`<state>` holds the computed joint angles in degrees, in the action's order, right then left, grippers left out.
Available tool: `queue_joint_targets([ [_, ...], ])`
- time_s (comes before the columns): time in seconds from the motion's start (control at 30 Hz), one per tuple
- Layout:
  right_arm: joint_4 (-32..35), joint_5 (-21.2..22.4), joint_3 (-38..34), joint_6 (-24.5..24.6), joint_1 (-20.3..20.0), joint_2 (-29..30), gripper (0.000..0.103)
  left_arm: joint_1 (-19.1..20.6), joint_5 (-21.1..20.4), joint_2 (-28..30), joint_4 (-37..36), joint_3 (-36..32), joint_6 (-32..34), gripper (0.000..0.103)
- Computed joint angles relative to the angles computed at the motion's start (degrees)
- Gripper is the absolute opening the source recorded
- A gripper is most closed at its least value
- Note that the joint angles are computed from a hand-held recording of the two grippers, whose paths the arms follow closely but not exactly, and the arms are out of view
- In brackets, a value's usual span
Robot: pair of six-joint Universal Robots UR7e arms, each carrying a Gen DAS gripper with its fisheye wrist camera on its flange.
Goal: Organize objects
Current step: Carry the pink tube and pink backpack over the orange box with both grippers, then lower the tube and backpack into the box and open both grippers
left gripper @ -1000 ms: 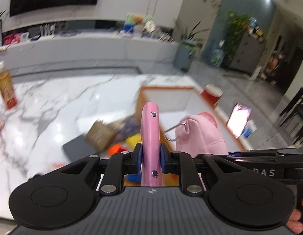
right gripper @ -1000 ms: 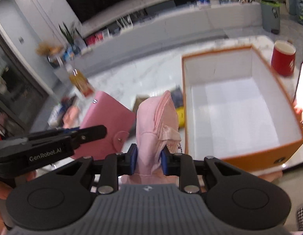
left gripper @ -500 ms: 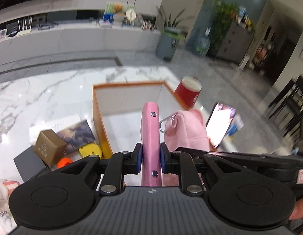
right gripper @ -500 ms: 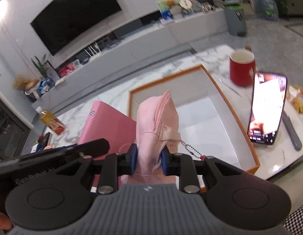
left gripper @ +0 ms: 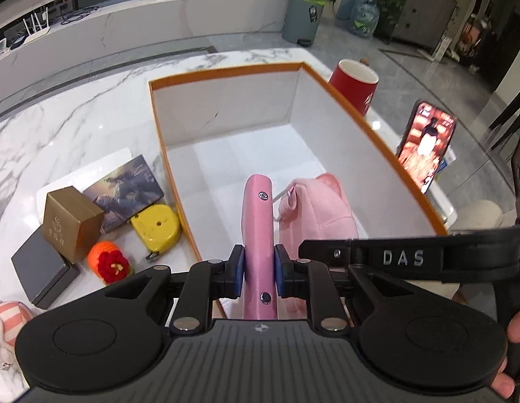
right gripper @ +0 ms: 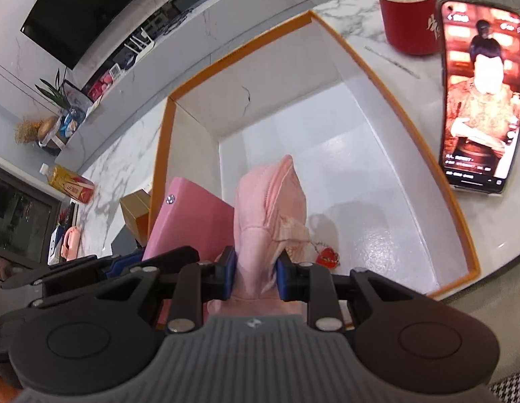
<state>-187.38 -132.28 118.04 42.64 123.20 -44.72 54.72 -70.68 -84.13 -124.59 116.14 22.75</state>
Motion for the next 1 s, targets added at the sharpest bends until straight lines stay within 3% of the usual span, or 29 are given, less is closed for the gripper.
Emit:
queue_joint_targets([
  [0.5,-0.8,11.6,0.5,-1.6,-6.1,-0.8,0.027,-0.3,2.1,0.9,0.2,-0.1,-0.1,0.023],
  [0.67,1.3,11.2,-0.7,-1.7,-5.8,-0.1,0.027,-0.1,2.0,0.8,0.6,-0.4,0.6,0.022],
  [0.9,3.8,10.5,-1.6,-2.6,-5.6,0.2,0.028,1.5,-3.4,-2.1,0.5,-1.3,3.6,0.039],
  [1.0,5.2,10.1,-2.3,-3.2,-5.5,0.6,0.028,2.0,-4.3,-3.4,-1.1,-1.4,3.8,0.040],
])
